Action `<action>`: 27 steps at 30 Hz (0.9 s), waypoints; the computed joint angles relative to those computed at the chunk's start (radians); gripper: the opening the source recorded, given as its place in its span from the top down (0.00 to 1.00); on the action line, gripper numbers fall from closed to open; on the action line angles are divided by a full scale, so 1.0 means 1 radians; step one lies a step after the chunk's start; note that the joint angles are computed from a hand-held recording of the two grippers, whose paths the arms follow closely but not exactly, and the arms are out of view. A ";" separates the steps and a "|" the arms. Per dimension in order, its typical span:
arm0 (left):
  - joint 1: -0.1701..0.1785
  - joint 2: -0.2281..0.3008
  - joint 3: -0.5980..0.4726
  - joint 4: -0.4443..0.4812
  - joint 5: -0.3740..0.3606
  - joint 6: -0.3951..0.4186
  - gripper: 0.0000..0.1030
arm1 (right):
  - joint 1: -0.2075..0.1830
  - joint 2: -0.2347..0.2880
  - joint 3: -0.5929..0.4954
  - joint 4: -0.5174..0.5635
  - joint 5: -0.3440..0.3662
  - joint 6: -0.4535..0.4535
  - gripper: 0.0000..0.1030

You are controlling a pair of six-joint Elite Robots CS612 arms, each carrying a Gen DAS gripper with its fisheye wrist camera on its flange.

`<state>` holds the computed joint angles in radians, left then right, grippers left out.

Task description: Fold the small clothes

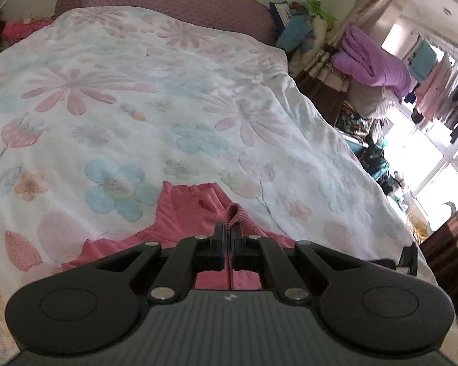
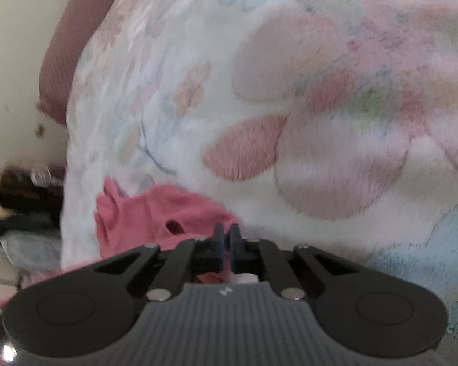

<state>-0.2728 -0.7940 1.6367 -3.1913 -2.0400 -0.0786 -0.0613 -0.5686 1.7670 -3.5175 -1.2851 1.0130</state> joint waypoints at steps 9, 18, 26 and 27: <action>0.029 -0.012 -0.007 0.062 -0.108 -0.094 0.98 | 0.016 -0.056 -0.083 0.129 -0.140 -0.268 1.00; 0.063 0.083 -0.119 0.316 0.053 -0.098 0.97 | 0.059 -0.002 -0.210 0.274 -0.191 -0.408 0.95; 0.081 0.190 -0.179 0.291 0.060 -0.231 0.83 | 0.092 -0.074 -0.086 0.203 -0.246 -0.533 0.74; 0.087 0.195 -0.167 0.242 0.037 -0.274 0.76 | 0.093 -0.081 -0.069 0.186 -0.240 -0.531 0.73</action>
